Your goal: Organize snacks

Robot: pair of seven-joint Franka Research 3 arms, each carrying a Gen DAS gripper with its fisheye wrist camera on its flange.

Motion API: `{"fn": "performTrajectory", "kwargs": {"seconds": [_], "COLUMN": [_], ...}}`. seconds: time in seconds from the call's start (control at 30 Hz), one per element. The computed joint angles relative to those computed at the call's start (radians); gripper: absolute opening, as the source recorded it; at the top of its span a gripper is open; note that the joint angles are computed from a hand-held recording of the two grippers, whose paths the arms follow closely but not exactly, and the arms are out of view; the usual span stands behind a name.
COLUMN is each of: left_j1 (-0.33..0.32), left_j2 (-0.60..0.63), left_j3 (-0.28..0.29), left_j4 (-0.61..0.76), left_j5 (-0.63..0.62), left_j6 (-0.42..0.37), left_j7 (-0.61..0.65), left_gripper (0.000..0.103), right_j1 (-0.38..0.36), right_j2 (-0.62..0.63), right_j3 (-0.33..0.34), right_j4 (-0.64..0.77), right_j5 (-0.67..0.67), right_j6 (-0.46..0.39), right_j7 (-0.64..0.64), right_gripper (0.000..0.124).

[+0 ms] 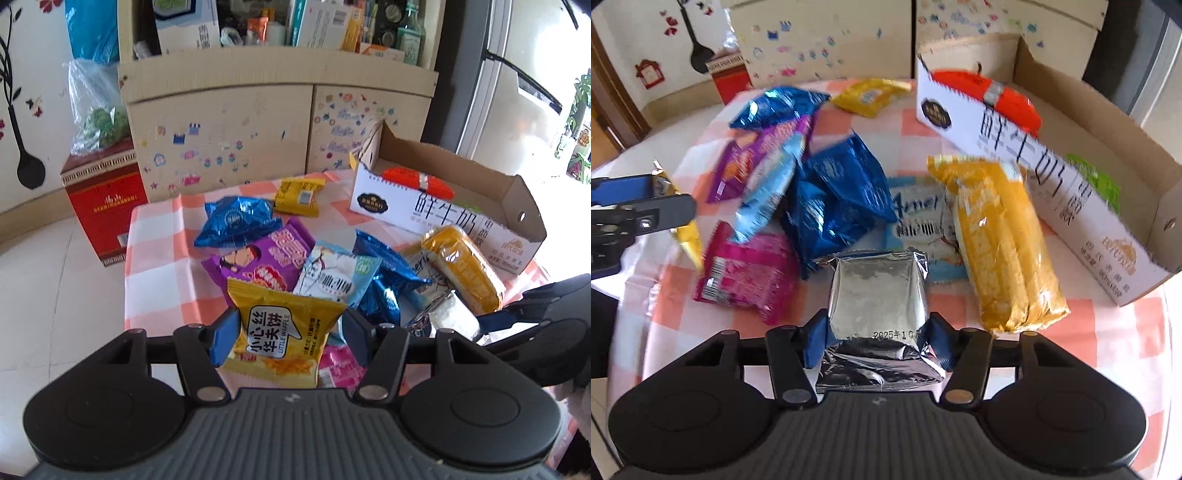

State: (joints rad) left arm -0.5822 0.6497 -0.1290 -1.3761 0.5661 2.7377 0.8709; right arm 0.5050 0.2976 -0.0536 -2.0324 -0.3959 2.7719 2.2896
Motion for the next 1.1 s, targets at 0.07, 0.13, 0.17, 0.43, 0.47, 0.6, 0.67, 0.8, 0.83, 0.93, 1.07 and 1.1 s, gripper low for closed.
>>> {"fn": "performTrajectory", "kwargs": {"seconds": [0.07, 0.13, 0.17, 0.43, 0.47, 0.6, 0.67, 0.8, 0.83, 0.93, 1.07, 1.1], "left_j1": [-0.013, -0.019, -0.018, -0.006, 0.016, 0.055, 0.041, 0.036, 0.038, 0.035, 0.023, 0.020], "left_j2": [0.001, 0.005, 0.008, 0.031, 0.036, 0.062, 0.089, 0.127, 0.135, 0.148, 0.136, 0.131], "left_j3": [0.014, 0.020, 0.016, -0.009, -0.034, -0.080, -0.065, -0.053, -0.053, -0.043, -0.029, -0.024], "left_j4": [0.007, 0.015, 0.020, 0.050, 0.053, 0.067, 0.103, 0.149, 0.155, 0.163, 0.151, 0.144], "left_j5": [0.021, 0.032, 0.030, -0.012, -0.039, -0.126, -0.131, -0.149, -0.161, -0.176, -0.161, -0.154], "left_j6": [0.001, 0.001, 0.000, -0.043, -0.048, -0.094, -0.142, -0.168, -0.168, -0.153, -0.143, -0.138], "left_j7": [-0.006, -0.013, -0.010, 0.034, 0.071, 0.185, 0.212, 0.223, 0.215, 0.183, 0.168, 0.160], "left_gripper": [0.050, 0.050, 0.050, 0.052, 0.060, 0.080, 0.080, 0.083, 0.083, 0.072, 0.051, 0.046], "right_j1": [0.014, 0.015, 0.014, 0.000, 0.001, -0.002, -0.004, 0.002, 0.004, 0.010, 0.011, 0.012], "right_j2": [-0.018, -0.031, -0.036, -0.029, -0.037, -0.032, -0.028, -0.023, -0.022, -0.020, -0.020, -0.020], "right_j3": [-0.016, -0.022, -0.023, -0.011, -0.012, -0.005, -0.001, -0.003, -0.004, -0.009, -0.011, -0.013], "right_j4": [-0.013, -0.021, -0.024, -0.012, -0.020, -0.017, -0.013, -0.007, -0.006, -0.004, -0.003, -0.003], "right_j5": [-0.040, -0.064, -0.073, -0.089, -0.087, -0.076, -0.067, -0.057, -0.055, -0.056, -0.055, -0.057], "right_j6": [0.025, 0.044, 0.052, 0.055, 0.054, 0.057, 0.060, 0.062, 0.061, 0.055, 0.049, 0.050], "right_j7": [0.024, 0.043, 0.050, 0.063, 0.063, 0.061, 0.048, 0.036, 0.034, 0.039, 0.041, 0.044], "right_gripper": [0.063, 0.063, 0.063, 0.063, 0.063, 0.063, 0.063, 0.063, 0.063, 0.063, 0.063, 0.063]}}
